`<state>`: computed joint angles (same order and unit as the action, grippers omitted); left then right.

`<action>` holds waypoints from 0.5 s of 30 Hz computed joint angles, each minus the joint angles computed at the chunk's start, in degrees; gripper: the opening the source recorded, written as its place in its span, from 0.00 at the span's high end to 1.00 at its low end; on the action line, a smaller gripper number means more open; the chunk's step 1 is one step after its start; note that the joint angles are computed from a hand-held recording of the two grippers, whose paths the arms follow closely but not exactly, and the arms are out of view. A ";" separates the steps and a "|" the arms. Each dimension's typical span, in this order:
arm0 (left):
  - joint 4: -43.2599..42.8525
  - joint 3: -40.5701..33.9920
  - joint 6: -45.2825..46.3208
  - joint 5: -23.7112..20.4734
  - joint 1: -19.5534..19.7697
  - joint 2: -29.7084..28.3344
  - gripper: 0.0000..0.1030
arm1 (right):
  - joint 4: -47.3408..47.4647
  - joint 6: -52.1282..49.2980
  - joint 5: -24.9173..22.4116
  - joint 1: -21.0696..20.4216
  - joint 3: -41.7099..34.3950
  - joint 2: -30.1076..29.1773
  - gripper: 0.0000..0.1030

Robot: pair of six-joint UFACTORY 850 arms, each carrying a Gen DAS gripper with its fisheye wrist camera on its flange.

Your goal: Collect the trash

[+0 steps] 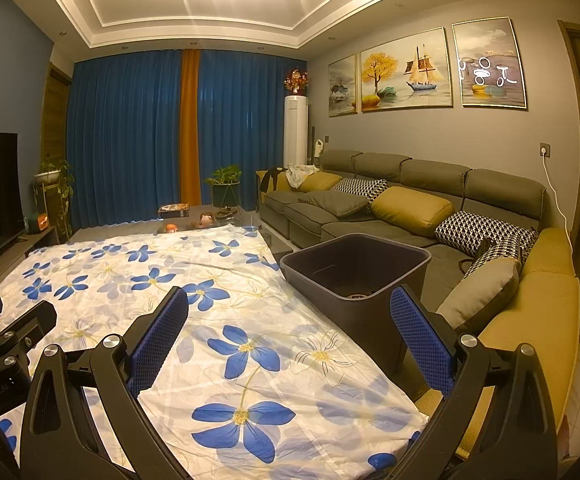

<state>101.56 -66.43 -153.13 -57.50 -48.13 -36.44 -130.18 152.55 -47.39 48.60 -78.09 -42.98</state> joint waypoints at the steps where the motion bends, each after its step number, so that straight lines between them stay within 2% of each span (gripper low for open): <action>1: -0.10 -0.09 0.08 -0.03 -0.03 -0.06 0.06 | -0.04 0.08 0.00 0.01 0.02 0.02 0.05; 15: -0.01 -0.09 -0.11 -0.13 -0.12 -0.09 0.06 | -0.07 0.11 -0.04 0.00 0.08 0.04 0.05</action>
